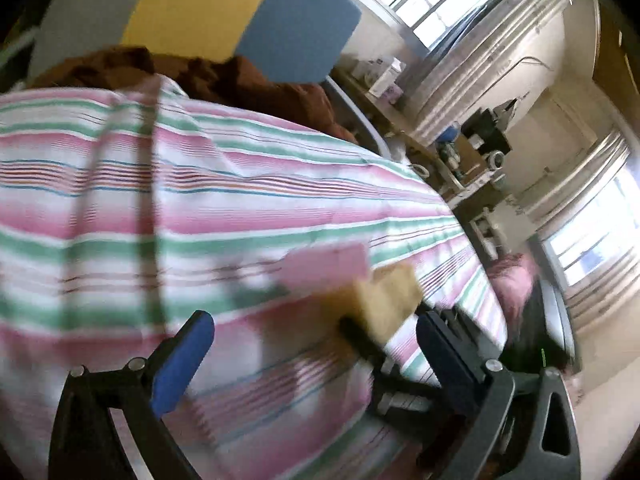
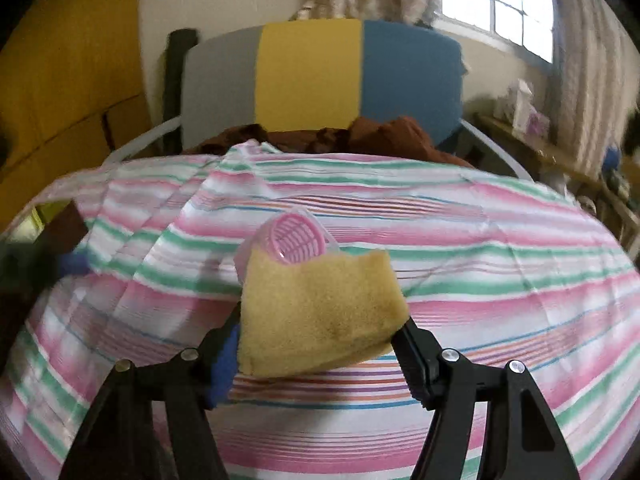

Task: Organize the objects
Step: 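Grasp the pink hair roller off the sponge with the left tool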

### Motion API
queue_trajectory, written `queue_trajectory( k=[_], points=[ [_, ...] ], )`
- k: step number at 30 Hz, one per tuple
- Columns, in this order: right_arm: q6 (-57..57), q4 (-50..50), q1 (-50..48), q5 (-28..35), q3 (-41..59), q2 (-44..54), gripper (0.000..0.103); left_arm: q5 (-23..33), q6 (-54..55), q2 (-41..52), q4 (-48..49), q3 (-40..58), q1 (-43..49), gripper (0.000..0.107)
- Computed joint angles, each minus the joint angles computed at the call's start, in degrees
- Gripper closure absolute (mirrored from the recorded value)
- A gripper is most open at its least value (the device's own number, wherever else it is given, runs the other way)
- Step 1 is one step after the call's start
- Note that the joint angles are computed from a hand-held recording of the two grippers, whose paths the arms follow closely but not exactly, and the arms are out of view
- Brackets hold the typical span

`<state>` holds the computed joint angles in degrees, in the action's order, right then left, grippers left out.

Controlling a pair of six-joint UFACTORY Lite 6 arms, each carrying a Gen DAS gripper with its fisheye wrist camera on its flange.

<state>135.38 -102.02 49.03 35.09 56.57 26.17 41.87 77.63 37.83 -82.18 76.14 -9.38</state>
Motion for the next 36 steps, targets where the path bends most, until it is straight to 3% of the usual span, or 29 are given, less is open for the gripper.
queue_trajectory(
  k=[3,11,18,21,25,33,36],
  points=[
    [-4.2,2.6,2.2,2.8,1.7,1.7,0.034,1.2,-5.5,7.1,0.8,8.5,-1.5,0.004],
    [-10.1,3.4,3.8,3.0,5.7,5.4,0.034,6.0,-12.5,20.2,0.6,24.4,-1.3,0.004],
    [-5.9,-0.1,2.5,1.6,4.5,5.0,0.034,6.9,-2.1,18.4,-2.6,19.2,-1.4,0.008],
    [-5.7,-0.3,2.5,1.7,4.6,5.2,0.034,7.1,1.5,17.5,-3.5,16.8,-0.8,0.015],
    [-5.2,-0.9,2.2,1.8,4.6,5.5,0.034,7.5,-3.6,18.8,0.3,19.3,-0.3,0.035],
    [-7.4,1.0,3.3,4.7,6.0,6.8,0.034,10.9,-5.6,18.7,-0.9,17.9,1.5,0.038],
    [-8.3,1.8,3.6,5.7,6.6,7.5,0.034,10.6,-4.6,17.6,-3.3,15.1,3.2,0.045]
  ],
)
